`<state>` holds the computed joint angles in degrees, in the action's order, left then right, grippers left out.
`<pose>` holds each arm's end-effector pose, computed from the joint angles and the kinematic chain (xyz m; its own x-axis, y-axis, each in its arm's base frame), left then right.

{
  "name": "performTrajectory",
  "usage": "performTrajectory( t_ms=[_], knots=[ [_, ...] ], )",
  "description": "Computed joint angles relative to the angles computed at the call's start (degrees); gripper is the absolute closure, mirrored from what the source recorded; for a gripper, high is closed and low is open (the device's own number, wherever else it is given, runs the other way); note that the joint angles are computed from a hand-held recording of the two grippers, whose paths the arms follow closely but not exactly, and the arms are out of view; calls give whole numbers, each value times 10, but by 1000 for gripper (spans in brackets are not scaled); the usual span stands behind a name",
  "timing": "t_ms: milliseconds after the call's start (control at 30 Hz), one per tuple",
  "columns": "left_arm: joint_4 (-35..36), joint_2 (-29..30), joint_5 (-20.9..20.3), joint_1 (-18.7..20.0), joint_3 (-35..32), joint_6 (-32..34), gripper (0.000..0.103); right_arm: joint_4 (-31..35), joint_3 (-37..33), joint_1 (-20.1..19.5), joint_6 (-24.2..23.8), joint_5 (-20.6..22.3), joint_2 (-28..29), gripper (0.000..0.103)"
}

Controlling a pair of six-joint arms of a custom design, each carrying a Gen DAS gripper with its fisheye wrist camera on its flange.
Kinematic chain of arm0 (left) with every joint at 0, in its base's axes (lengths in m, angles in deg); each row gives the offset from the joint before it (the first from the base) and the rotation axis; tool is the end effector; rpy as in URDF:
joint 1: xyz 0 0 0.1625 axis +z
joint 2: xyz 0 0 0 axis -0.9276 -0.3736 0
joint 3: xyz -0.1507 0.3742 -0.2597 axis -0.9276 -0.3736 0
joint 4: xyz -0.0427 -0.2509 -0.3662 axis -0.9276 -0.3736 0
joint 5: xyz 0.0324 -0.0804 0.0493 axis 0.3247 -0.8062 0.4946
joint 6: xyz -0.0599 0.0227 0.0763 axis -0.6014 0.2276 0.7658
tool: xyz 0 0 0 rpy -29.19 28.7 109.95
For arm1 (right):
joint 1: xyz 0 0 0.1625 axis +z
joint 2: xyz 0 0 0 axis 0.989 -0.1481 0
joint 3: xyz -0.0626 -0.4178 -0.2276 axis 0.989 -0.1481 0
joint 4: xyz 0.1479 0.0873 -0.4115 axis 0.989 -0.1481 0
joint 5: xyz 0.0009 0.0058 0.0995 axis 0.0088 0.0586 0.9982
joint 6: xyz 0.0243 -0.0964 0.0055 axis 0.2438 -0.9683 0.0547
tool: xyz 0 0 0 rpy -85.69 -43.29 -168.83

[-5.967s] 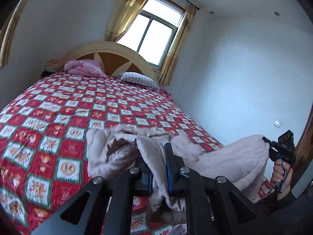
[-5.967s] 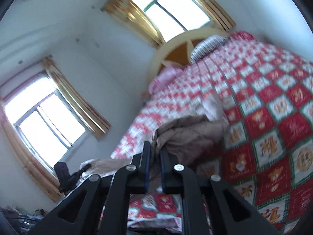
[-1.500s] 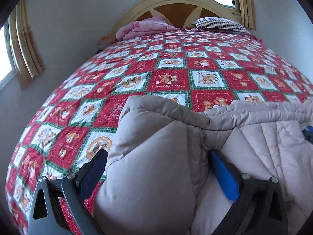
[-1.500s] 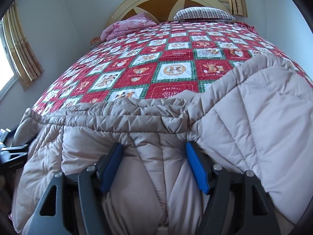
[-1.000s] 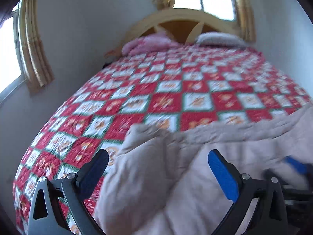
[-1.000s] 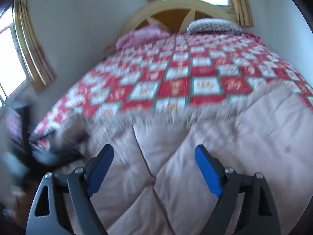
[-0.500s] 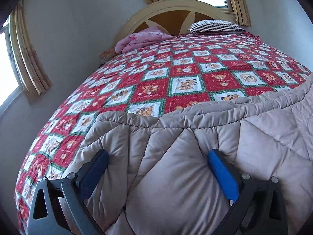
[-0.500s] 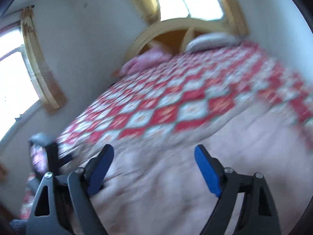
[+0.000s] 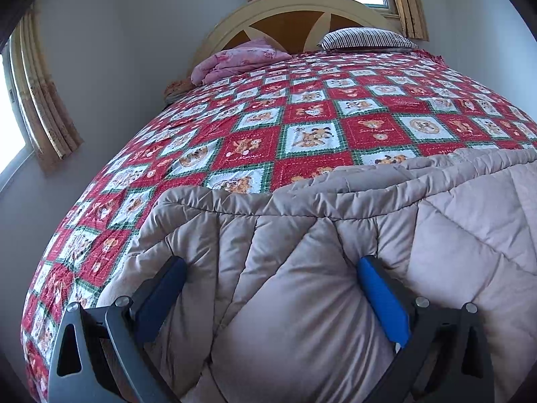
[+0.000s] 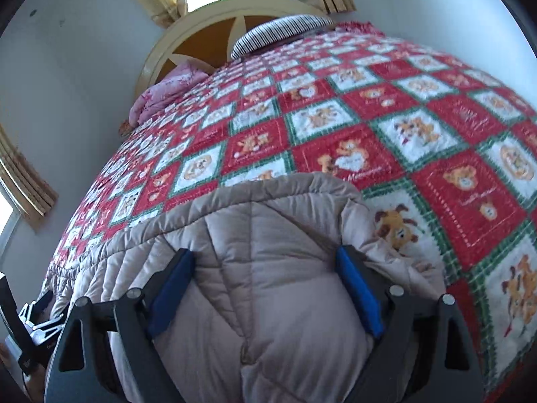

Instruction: Fold large clothes

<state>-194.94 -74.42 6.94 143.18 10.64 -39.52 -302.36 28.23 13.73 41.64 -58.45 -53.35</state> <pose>-0.0002 -0.7430 0.1471 -0.4716 0.3348 -0.8158 0.7870 0.5772 -0.2181 0.1320 -0.6211 -0.0051 -0.8534 0.4321 0.2914 -0.0505 0.4879 -0.8714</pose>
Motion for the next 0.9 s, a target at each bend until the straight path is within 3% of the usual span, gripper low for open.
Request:
performTrajectory(
  t_ms=[167, 267, 400, 467, 567, 700, 733, 833, 900],
  knots=[
    [15, -1, 2, 1, -5, -8, 1, 5, 0, 0, -3, -8, 1, 11],
    [85, -43, -10, -1, 7, -51, 1, 7, -2, 0, -5, -13, 2, 11],
    [99, -145, -90, 9, 63, -70, 1, 8, -4, 0, -10, -18, 3, 11],
    [104, -175, -102, 20, 71, -66, 1, 8, -5, 1, -11, -21, 4, 11],
    [203, -205, -136, 61, 43, -99, 1, 5, -6, 3, -15, -24, 5, 11],
    [360, -199, -223, 119, -13, -177, 1, 2, -8, 6, -20, -30, 7, 11],
    [401, -190, -262, 137, -32, -198, 1, 2, -9, 7, -21, -31, 7, 11],
    [484, -169, -332, 163, -70, -240, 1, -1, -10, 8, -23, -33, 8, 11],
    [484, -167, -331, 161, -69, -213, 1, -1, -13, 11, -27, -41, 10, 11]
  ],
)
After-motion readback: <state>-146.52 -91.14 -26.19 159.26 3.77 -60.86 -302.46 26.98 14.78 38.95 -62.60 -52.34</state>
